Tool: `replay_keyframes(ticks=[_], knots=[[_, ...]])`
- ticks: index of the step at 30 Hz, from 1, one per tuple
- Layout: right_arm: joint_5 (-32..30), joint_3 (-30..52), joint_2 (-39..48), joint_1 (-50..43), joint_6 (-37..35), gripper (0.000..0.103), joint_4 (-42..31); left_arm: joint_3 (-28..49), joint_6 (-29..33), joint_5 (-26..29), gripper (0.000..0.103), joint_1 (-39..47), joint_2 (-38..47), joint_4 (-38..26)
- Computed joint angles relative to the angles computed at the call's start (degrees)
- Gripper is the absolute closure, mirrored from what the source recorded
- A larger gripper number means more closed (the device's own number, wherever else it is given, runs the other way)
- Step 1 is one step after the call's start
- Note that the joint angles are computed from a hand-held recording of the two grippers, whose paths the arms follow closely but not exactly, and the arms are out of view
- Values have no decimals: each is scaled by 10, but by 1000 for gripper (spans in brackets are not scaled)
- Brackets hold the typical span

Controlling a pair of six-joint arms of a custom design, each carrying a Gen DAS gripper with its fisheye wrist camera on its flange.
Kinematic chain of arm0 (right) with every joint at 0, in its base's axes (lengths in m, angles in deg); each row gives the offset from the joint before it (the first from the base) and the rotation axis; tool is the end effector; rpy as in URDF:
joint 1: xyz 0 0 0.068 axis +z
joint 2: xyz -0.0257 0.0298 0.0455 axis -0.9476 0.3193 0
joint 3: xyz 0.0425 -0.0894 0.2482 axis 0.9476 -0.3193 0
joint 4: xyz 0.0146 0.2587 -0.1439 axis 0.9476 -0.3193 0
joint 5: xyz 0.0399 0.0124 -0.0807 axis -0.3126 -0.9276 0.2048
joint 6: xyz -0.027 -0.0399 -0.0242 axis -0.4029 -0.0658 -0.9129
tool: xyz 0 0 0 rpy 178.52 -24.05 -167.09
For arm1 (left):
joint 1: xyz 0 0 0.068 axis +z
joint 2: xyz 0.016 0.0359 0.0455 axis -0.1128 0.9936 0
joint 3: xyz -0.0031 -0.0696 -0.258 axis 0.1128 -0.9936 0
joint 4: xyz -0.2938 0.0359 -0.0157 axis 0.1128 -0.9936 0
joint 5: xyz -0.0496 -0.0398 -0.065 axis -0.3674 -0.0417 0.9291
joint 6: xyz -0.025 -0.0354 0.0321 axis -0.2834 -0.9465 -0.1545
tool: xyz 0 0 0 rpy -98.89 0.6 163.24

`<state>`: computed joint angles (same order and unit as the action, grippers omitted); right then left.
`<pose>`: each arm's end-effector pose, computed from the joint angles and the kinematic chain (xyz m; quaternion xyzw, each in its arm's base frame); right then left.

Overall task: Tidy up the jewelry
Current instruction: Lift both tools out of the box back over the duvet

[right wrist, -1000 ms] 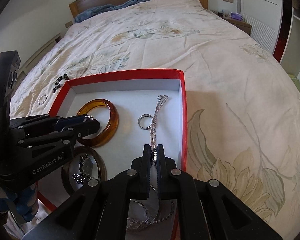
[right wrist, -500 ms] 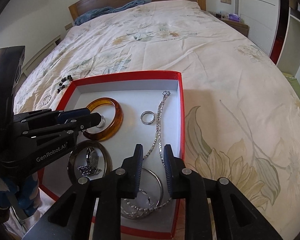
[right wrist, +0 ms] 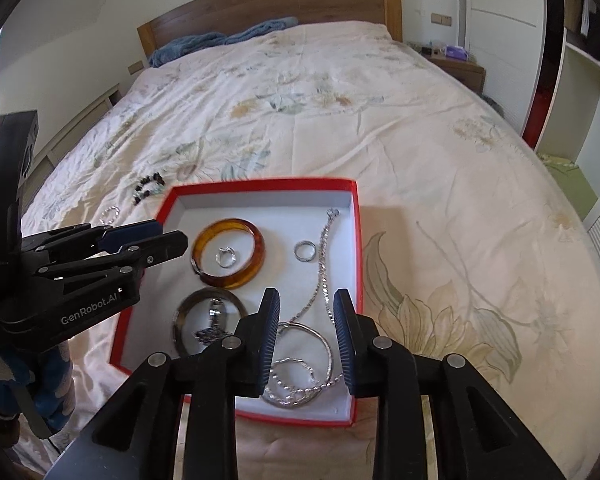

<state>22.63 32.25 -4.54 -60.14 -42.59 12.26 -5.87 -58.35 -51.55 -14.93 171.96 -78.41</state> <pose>0.2768 0.0540 0.3024 0.0268 0.9472 0.0577 0.3142 0.3398 -0.0591 0.3086 0.2068 0.9235 -0.1035 0.3061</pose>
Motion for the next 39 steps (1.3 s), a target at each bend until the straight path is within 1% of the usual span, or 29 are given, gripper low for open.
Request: replay_keyframes(ticks=[7,9,18,23,30,34,37,39], knots=[[45,47,-30,64,35,73,-52,6,28,13,71,62,-64,-55],[61,59,-39,92,51,73,-70,6,40,18,66,84,-85,-73],[137,113,-48,230,128,70,-130,10,113,46,64,201,-166,-143],[177,148,-34,300,162,69,-154,22,158,78,64,275,-189,-180],[214,193,-7,369,193,67,-178,38,214,137,63,377,-195,-215],[225,212,12,395,199,66,-182,45,254,188,63,457,-164,-240],[218,216,26,399,195,66,-175,43,276,191,63,501,-132,-237],[207,217,39,393,187,66,-164,41,276,184,63,519,-108,-225]])
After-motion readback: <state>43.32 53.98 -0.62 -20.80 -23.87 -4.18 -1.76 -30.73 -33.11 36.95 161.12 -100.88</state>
